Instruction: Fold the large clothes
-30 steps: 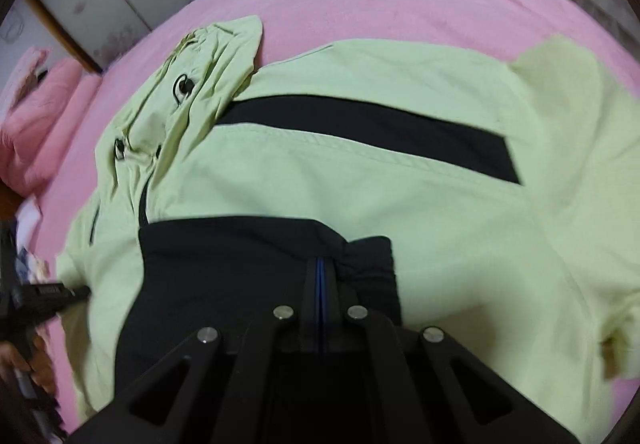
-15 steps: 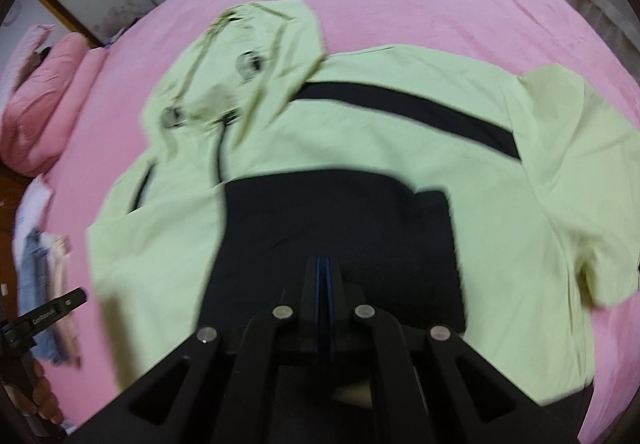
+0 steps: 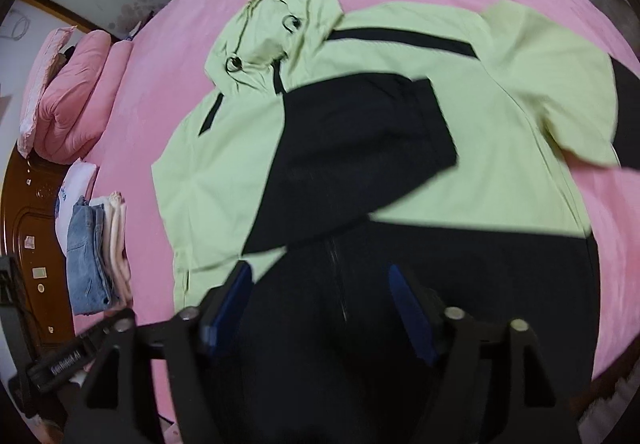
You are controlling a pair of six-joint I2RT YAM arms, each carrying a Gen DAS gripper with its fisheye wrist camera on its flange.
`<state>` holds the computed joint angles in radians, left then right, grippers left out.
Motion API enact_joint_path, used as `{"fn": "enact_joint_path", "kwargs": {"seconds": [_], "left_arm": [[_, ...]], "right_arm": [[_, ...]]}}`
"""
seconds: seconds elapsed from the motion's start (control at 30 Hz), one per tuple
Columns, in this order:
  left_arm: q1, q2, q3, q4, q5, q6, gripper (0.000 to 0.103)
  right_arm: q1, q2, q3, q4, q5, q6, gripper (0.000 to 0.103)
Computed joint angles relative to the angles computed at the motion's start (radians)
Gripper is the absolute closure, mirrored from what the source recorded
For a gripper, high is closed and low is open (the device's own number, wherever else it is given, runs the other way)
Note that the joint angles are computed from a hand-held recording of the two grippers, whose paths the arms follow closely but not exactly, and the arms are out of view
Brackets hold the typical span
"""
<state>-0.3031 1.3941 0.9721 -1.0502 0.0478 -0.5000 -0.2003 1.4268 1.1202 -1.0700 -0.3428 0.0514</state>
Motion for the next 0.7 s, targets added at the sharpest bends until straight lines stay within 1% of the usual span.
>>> {"fn": "enact_joint_path", "kwargs": {"seconds": [0.1,0.2,0.27,0.33,0.43,0.53,0.6,0.63,0.67,0.7], "left_arm": [[-0.053,-0.012,-0.069,0.001,0.026,-0.049,0.019],[-0.112,-0.019,-0.137,0.023,0.059,-0.156,0.019],[-0.156,0.004,-0.170,0.050,0.076,-0.216,0.019],[-0.206,0.016,-0.171,0.052,0.072,-0.243,0.019],[-0.295,0.001,-0.132,0.026,0.007,-0.275,0.019],[-0.386,0.010,-0.066,-0.019,-0.071,-0.332,0.019],[-0.481,0.050,-0.003,-0.053,-0.141,-0.415,0.019],[-0.508,0.065,0.016,-0.053,-0.153,-0.433,0.019],[-0.569,0.101,0.058,-0.058,-0.176,-0.479,0.019],[-0.618,0.143,0.103,-0.074,-0.194,-0.520,0.019]], "right_arm": [[-0.054,-0.074,-0.059,-0.042,-0.007,-0.015,0.028],[-0.150,-0.166,-0.124,-0.113,0.002,-0.070,0.028],[-0.274,-0.209,-0.155,-0.190,-0.008,-0.180,0.028],[-0.416,-0.201,-0.159,-0.255,0.000,-0.287,0.028],[-0.632,-0.141,-0.129,-0.300,-0.004,-0.382,0.028],[-0.869,-0.028,-0.047,-0.315,-0.048,-0.454,0.028],[-0.973,0.059,0.012,-0.303,-0.069,-0.461,0.028],[-1.013,0.111,0.047,-0.297,-0.075,-0.465,0.028],[-1.035,0.149,0.074,-0.297,-0.076,-0.474,0.028],[-1.061,0.218,0.126,-0.301,-0.070,-0.497,0.028]]}}
